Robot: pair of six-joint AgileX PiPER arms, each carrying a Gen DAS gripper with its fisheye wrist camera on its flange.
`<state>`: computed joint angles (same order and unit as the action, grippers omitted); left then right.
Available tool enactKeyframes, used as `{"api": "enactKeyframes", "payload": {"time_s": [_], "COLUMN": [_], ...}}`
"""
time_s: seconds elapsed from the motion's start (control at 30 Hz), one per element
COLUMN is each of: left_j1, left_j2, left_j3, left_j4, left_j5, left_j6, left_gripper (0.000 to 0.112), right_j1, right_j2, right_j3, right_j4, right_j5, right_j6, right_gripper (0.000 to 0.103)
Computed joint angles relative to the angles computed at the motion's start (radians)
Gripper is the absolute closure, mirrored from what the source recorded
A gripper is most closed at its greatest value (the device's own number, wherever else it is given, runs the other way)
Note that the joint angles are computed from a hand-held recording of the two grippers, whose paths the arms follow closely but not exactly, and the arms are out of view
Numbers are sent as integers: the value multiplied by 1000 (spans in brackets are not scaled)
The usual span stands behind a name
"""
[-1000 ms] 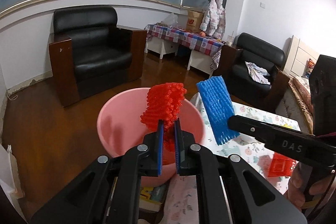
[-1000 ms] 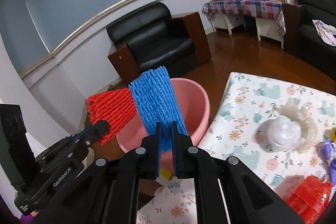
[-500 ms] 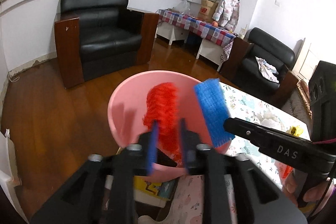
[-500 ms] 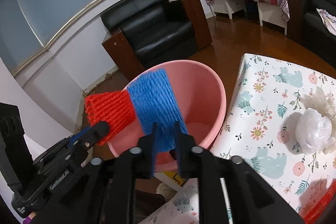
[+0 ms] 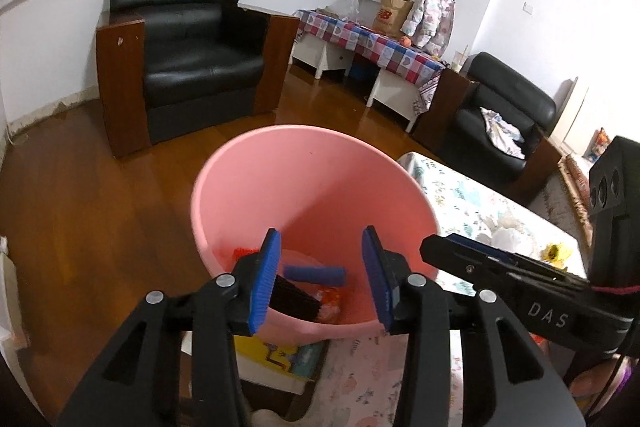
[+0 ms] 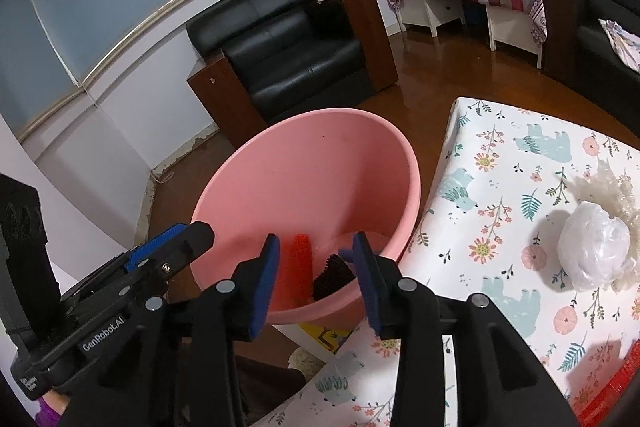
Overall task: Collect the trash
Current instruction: 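Open both tools to drop the mesh sleeves into the bin, then move both open tools back toward the remaining trash on the table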
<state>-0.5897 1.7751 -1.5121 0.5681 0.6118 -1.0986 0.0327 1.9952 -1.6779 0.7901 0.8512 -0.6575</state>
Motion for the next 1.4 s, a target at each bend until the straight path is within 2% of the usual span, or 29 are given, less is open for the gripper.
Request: {"api": "enactKeyframes", "payload": {"time_s": [0.17,0.37,0.63,1.07,1.27,1.4], "left_j1": [-12,-56,-146,-269,-299,-311], "left_j2": [-5,-13,1,130,249,365], "left_j3": [-9,-23,-81,-301,-482,-673], "left_j4": [-23,46,119,92,29,-27], "left_j5": [18,63,116,201,258,320], "left_j6": [5,-70,-78,19,136,239], "left_gripper": [70,70,70,70,70,70], "right_j1": [-20,-62,-172,-468,-615,-692], "right_j2": [-40,-96,-205,-317,-322,-278], "right_j3": [50,113,222,306,323,287], "right_j4": [19,44,56,98,101,100], "right_j5": [-4,6,34,129,109,109], "right_j6": [-28,-66,-106,-230,-297,-293], "right_gripper": [64,64,64,64,64,64]}}
